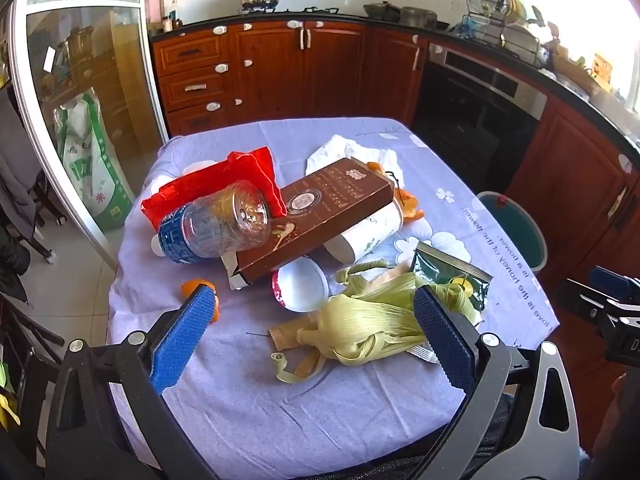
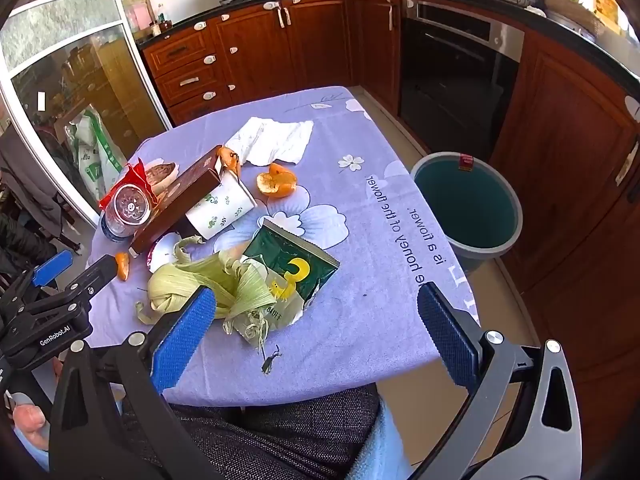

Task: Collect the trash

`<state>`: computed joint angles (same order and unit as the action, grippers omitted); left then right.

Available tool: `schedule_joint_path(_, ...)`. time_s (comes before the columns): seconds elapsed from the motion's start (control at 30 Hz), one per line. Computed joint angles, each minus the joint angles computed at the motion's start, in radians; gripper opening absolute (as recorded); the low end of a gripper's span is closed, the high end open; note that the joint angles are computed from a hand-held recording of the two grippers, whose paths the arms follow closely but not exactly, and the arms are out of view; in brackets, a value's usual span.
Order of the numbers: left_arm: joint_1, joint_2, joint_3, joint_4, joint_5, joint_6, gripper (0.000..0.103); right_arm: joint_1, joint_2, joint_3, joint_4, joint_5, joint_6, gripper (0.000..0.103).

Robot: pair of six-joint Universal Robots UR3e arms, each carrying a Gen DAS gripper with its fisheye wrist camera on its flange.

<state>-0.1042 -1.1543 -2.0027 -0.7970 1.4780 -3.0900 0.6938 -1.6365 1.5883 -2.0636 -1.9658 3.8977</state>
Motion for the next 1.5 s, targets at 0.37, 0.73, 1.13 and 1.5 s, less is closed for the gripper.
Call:
schedule_joint_path(0.37,-0.010,-0.012,-0.018,0.038,-0.003,0.005,0.099,-0.022,-0.017,0.027,0.002,0.004,0.002,0.097)
schedule_joint_path(0.73,-0.064,-0.064,-0.013,0.097,0.027,-0.006,0.099,-0.060,-0.043,0.078,-0.007,0.021,-0.017,0.097)
schedule_joint_path(1.13,-0.095,-0.136,0.014,0.119,0.055,-0.015,0.099,-0.128,-0.092,0.138,-0.031,0.046,-0.056,0.097)
schedule_joint_path(1.5,-0.093,-0.156,0.025,0.108,0.055,-0.016,0.099,-0.129,-0.094,0.146,-0.029,0.050,-0.043,0.097)
